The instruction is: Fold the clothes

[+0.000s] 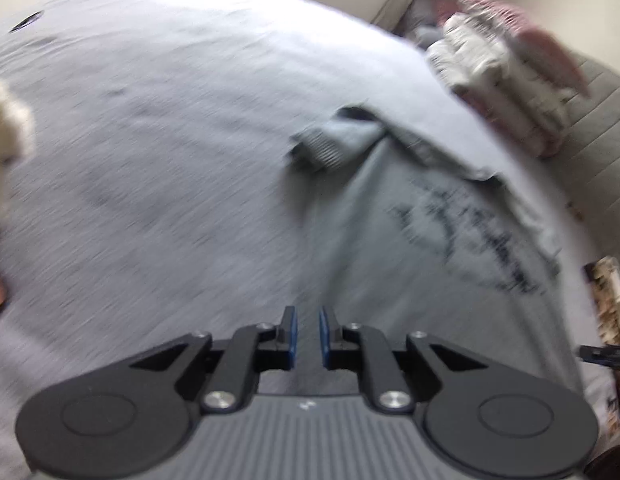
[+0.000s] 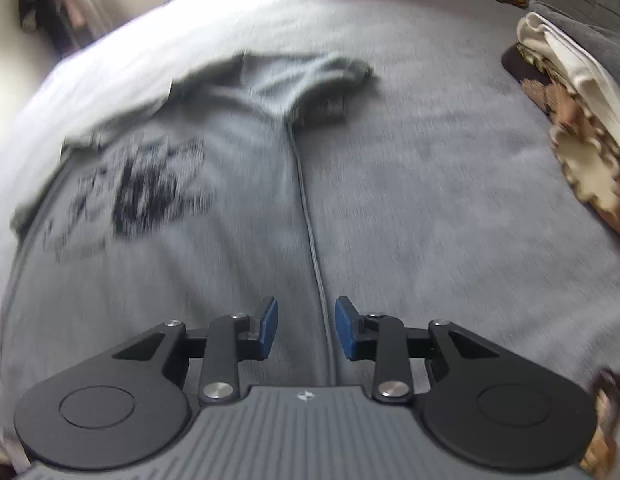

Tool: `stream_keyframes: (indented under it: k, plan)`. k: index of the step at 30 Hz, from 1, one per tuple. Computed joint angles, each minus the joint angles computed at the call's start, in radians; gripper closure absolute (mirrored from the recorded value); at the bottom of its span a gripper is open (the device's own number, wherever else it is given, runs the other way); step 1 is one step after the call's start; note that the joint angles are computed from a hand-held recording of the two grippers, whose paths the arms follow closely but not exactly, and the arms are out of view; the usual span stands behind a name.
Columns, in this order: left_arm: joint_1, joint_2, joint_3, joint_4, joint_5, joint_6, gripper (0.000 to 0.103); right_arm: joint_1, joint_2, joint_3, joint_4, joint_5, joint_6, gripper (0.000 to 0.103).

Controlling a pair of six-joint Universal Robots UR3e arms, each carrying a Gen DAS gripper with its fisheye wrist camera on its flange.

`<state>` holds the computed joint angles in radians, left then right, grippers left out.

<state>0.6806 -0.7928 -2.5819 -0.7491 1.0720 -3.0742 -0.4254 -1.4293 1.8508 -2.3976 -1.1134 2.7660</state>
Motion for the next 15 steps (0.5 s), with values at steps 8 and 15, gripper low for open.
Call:
stream_keyframes:
  k: [8, 15]
  plan:
    - [-0.302, -0.618, 0.089, 0.708, 0.111, -0.199, 0.063, 0.088, 0.254, -0.184, -0.199, 0.012, 0.199, 0.069]
    - [-0.438, -0.921, 0.21, 0.98, 0.195, -0.236, 0.046, 0.143, 0.44, -0.309, -0.391, 0.006, 0.285, 0.069]
